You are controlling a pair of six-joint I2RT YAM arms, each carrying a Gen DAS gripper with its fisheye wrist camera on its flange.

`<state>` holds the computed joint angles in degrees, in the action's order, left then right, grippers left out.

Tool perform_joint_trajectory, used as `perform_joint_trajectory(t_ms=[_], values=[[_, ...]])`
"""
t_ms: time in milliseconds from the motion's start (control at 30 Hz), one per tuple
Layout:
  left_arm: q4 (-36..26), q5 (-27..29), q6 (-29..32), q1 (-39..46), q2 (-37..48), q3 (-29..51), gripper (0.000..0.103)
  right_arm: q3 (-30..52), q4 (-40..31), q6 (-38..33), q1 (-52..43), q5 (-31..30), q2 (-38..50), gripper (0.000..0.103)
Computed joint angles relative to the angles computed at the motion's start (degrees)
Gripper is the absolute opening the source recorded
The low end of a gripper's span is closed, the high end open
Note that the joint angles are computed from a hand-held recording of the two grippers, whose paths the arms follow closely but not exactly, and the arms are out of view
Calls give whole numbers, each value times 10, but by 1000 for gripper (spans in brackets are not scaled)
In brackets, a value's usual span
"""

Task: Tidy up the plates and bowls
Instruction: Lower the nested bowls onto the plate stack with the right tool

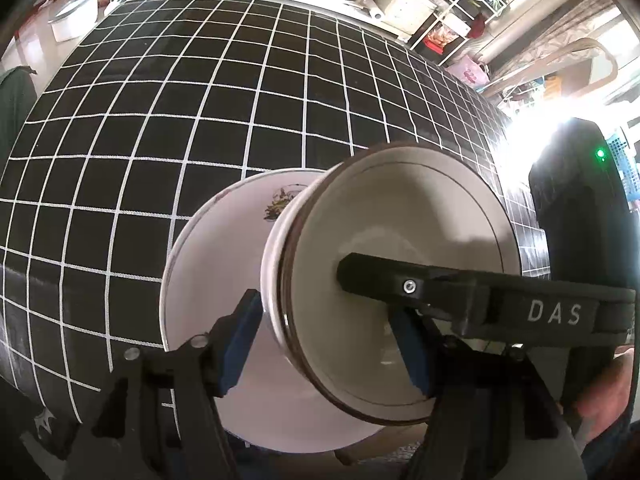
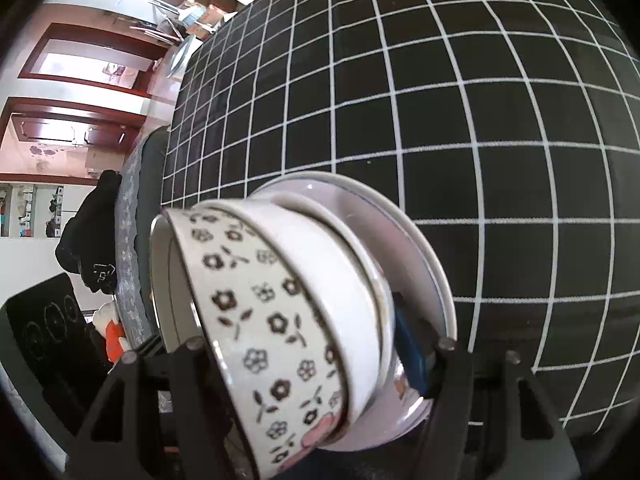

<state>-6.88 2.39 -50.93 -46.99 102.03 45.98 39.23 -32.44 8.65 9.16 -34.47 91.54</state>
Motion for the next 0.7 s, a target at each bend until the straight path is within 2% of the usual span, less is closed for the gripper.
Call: perform_joint_trajectory(t_ms=[133, 433, 700], values=[[-14, -14, 0, -4, -10, -1, 62, 2, -12, 1, 2, 29, -28, 71], [-28, -21, 1, -7, -21, 10, 62, -8, -26, -11, -13, 37, -70, 73], [-31, -29, -15, -16, -24, 4, 62, -36, -10, -52, -59, -27, -67, 73]])
